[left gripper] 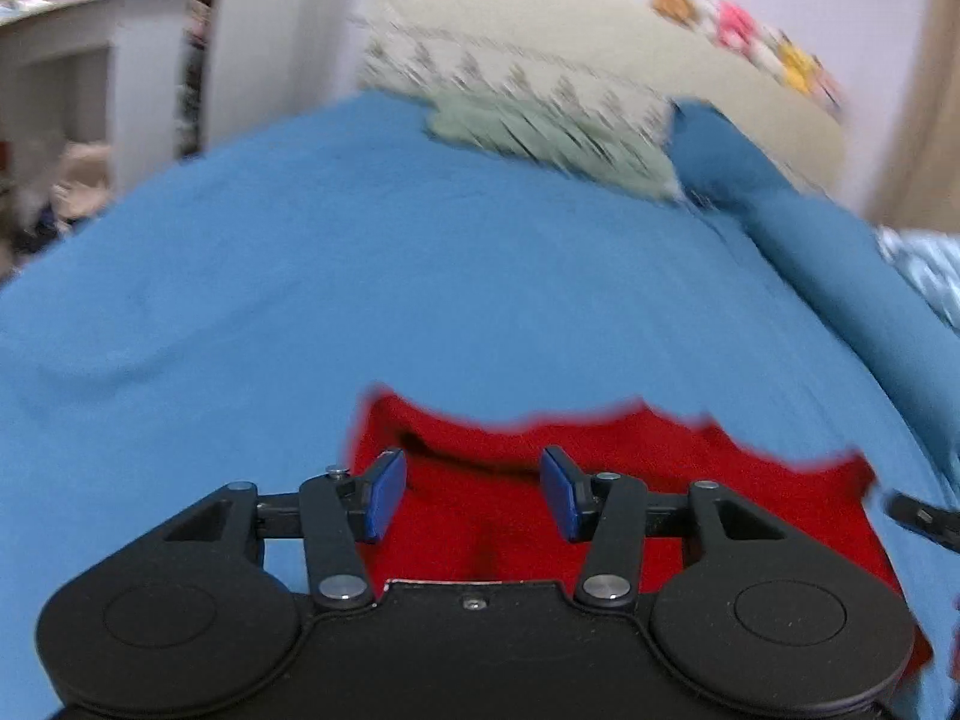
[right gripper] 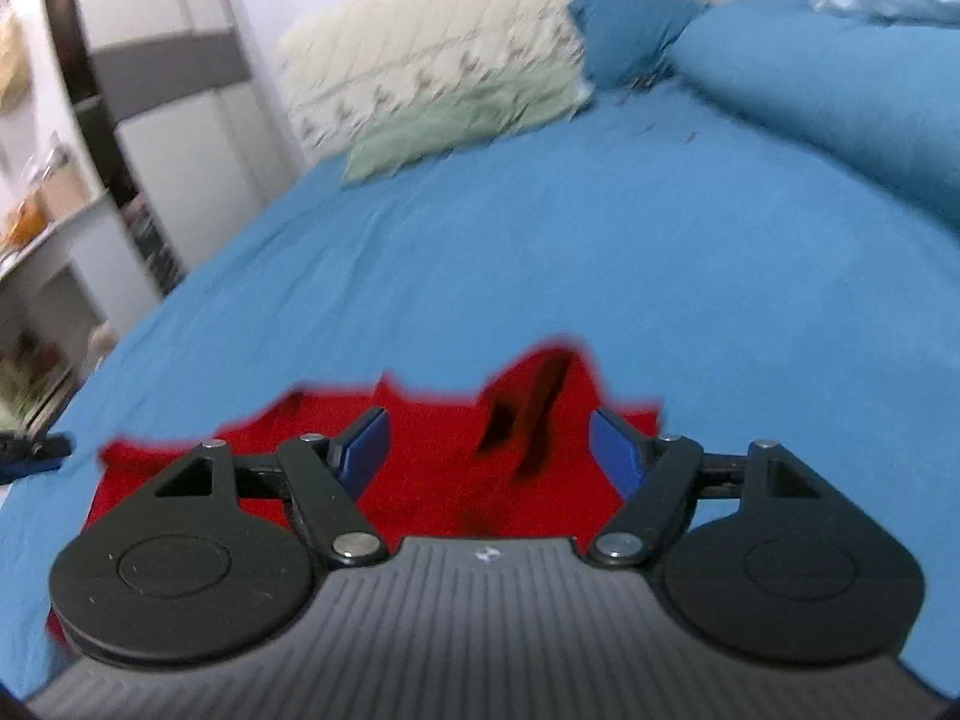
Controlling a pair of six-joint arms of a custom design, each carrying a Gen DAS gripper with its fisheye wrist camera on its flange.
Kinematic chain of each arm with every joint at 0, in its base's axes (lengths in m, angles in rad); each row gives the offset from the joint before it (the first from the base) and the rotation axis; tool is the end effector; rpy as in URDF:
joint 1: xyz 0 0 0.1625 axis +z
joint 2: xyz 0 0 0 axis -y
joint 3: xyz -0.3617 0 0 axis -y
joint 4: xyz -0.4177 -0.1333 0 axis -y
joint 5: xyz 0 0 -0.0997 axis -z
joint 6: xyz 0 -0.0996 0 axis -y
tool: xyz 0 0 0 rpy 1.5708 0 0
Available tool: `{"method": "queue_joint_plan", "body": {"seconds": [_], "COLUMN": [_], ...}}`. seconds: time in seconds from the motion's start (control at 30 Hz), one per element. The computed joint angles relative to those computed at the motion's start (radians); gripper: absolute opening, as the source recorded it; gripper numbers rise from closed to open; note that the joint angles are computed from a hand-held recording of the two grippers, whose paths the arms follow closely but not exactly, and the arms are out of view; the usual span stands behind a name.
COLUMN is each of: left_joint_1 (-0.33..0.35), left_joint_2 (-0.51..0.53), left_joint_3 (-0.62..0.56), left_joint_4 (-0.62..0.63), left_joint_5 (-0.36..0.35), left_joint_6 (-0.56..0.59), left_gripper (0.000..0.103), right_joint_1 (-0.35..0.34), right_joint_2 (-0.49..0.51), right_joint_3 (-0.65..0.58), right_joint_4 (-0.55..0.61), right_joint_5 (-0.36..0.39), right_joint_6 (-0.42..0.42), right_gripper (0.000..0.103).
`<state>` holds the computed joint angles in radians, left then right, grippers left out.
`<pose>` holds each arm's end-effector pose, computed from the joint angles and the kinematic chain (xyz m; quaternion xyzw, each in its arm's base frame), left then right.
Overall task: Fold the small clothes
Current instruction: 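Lift the hem with both tools and fold it toward the collar, then lay the hem onto the collar and open both tools, pulling back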
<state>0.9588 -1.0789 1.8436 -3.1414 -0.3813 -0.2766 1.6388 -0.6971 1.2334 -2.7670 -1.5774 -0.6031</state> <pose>-0.1416 -0.5946 0.2384 -0.0895 0.7879 -0.5148 0.3258 0.1851 -0.7654 0.1637 0.3105 -0.8936 0.3116 0.0887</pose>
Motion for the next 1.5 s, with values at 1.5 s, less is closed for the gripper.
{"method": "queue_joint_plan", "body": {"seconds": [1.5], "left_joint_1": [0.043], "left_joint_2": [0.015], "left_joint_3": [0.034], "left_joint_4": [0.091], "left_joint_5": [-0.084], "left_joint_6": [-0.001], "left_gripper": [0.069], "right_joint_1": [0.130], "right_joint_2": [0.469], "right_joint_3": [-0.480], "right_joint_4": [-0.090], "right_joint_5": [-0.258], "right_joint_6": [-0.015], "right_gripper": [0.089]}}
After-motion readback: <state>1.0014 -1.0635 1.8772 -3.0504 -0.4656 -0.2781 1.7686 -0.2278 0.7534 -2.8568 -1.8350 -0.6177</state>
